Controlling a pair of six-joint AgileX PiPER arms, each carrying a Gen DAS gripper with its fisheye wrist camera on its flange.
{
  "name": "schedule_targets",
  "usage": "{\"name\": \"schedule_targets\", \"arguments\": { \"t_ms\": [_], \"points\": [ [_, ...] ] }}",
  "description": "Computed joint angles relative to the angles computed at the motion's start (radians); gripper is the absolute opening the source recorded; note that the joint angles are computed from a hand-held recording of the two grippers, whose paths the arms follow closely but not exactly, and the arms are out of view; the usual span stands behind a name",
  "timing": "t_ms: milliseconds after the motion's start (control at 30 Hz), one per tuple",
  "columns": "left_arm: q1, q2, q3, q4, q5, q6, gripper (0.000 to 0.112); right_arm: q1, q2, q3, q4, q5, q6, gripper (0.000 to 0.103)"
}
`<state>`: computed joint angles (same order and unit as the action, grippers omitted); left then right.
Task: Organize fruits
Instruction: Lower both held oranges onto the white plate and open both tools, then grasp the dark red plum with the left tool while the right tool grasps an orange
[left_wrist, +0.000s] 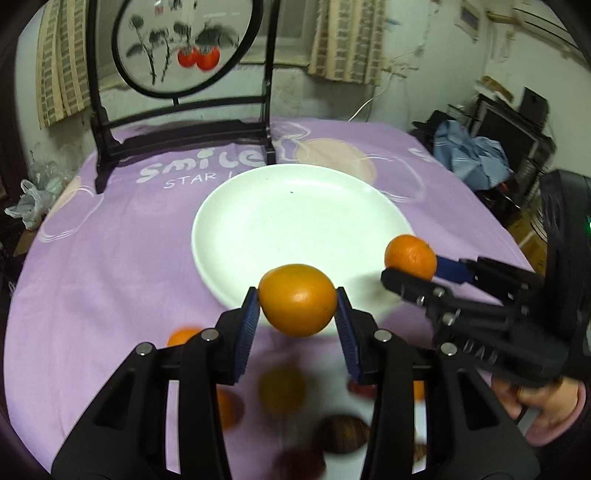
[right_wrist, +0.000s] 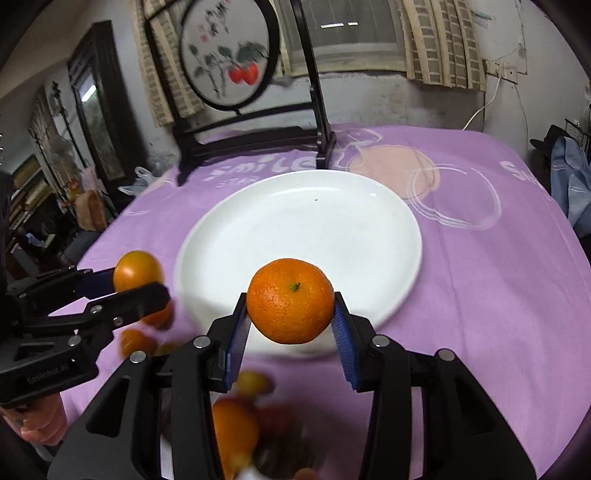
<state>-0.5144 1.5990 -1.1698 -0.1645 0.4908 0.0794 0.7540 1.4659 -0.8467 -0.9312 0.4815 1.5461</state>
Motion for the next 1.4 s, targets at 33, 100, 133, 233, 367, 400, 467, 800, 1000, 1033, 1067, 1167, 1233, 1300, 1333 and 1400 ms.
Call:
{"name": "schedule_targets", "arguments": {
  "t_ms": [33,100,133,233,367,400,467,800,1000,1033,1067,1167,1233,1300,1333,1400],
  "points": [
    [0.001,0.043,-0.039,0.013,0.012,-0.020,0.042,-0.032,0.034,-0.024,0.034,-0.021,-0.045,0.044],
    [0.005,0.128,-0.119,0.044,0.051,-0.055,0.042,-0.078,0.092,-0.068,0.121,-0.043,-0.154,0.044],
    [0.011,0.153,-0.140,0.045,0.064,-0.055,0.042,-0.098,0.122,-0.090,0.168,-0.049,-0.215,0.044],
    [0.014,0.237,-0.222,0.059,0.120,-0.075,0.042,-0.128,0.166,-0.116,0.245,-0.056,-0.310,0.044],
    [0.013,0.262,-0.234,0.085,0.123,-0.095,0.046,-0.125,0.183,-0.127,0.234,-0.036,-0.316,0.046],
    [0.013,0.247,-0.215,0.108,0.107,-0.117,0.059,-0.121,0.175,-0.121,0.229,-0.027,-0.307,0.047],
    [0.008,0.186,-0.159,0.181,0.061,-0.190,0.083,-0.117,0.139,-0.098,0.253,-0.027,-0.312,0.049],
    [0.126,-0.118,0.147,-0.101,-0.011,0.071,0.098,0.239,-0.116,0.126,-0.149,0.078,0.067,0.062],
    [0.185,-0.271,0.383,-0.158,-0.102,0.198,0.097,0.346,-0.048,0.124,-0.131,0.122,0.040,0.062],
    [0.198,-0.282,0.402,-0.201,-0.097,0.248,0.097,0.349,-0.037,0.121,-0.132,0.133,0.038,0.062],
    [0.209,-0.289,0.412,-0.230,-0.090,0.282,0.097,0.351,-0.028,0.117,-0.139,0.143,0.040,0.062],
    [0.220,-0.301,0.429,-0.284,-0.074,0.341,0.097,0.345,-0.037,0.129,-0.155,0.135,0.061,0.062],
    [0.209,-0.302,0.429,-0.285,-0.071,0.348,0.098,0.339,-0.037,0.131,-0.158,0.132,0.066,0.062],
    [0.190,-0.305,0.430,-0.255,-0.075,0.327,0.098,0.337,-0.033,0.131,-0.159,0.132,0.066,0.062],
    [0.180,-0.310,0.435,-0.237,-0.080,0.310,0.098,0.339,-0.030,0.130,-0.159,0.132,0.067,0.062],
    [0.167,-0.311,0.434,-0.208,-0.082,0.288,0.098,0.342,-0.025,0.128,-0.163,0.127,0.066,0.061]
  ]
}}
